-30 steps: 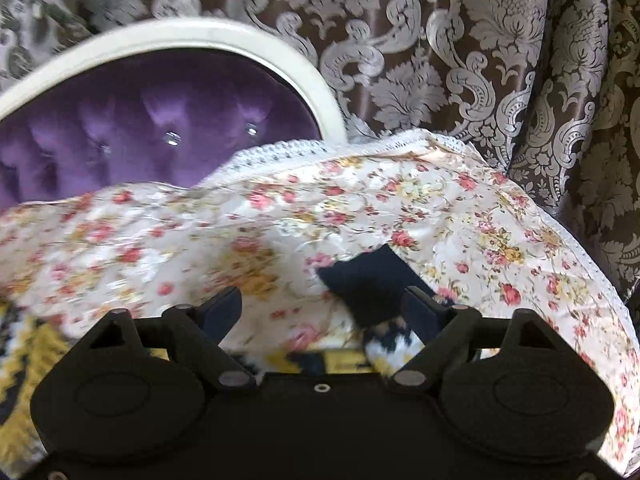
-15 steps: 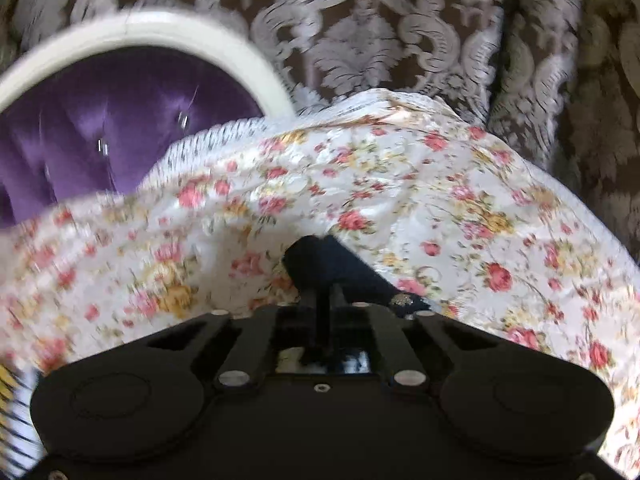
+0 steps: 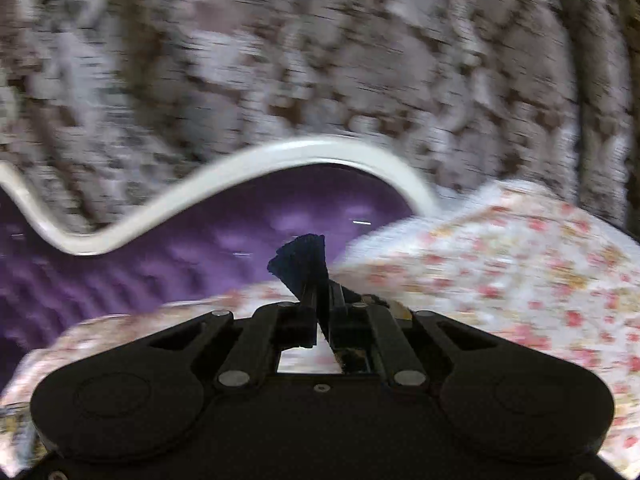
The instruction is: Fold small clothes
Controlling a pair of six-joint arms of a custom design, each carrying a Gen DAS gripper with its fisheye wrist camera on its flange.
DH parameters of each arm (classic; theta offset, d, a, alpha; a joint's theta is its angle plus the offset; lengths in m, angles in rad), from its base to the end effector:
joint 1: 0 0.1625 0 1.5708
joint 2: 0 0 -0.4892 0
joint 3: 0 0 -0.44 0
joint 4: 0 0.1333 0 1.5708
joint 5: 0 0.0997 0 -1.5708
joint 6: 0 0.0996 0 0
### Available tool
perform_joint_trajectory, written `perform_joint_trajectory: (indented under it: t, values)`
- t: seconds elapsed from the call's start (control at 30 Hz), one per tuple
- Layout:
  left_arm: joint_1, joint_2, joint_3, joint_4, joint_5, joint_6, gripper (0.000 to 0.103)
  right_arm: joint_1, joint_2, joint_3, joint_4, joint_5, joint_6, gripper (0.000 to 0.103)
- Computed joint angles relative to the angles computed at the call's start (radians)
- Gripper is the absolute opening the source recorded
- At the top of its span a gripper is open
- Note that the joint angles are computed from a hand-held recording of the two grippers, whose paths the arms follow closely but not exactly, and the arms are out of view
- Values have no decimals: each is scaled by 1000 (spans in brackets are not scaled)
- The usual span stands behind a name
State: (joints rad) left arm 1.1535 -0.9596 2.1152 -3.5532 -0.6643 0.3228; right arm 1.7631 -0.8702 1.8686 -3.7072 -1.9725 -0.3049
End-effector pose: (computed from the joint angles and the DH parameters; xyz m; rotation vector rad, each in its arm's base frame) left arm -0.0378 -0.6077 0.1923 0.3410 2.1190 -0.9680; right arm 0.2223 -0.6482 0.2187 0.2769 -2.3137 1.4490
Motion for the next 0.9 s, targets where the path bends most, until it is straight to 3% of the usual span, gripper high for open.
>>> perform_joint_trajectory:
  t: [0.13,0.2,0.3,0.47,0.73,0.9]
  values:
    - [2,-7,1,8,-12,-4,103,59,38,-10,33,78,10,10]
    - [7,-43,-2,100,-36,-46,102,87,70,-26,44,106,6,10]
    - [10,-112,5,211,-68,-146,86,111,114,-45,67,157,13,10]
    - [19,-219,43,209,-133,-224,86,147,201,-84,115,209,29,10]
    - [36,-338,73,250,-184,-239,86,176,326,-141,198,206,39,11]
    - [46,-365,80,283,-222,-264,86,176,339,-133,272,204,49,24]
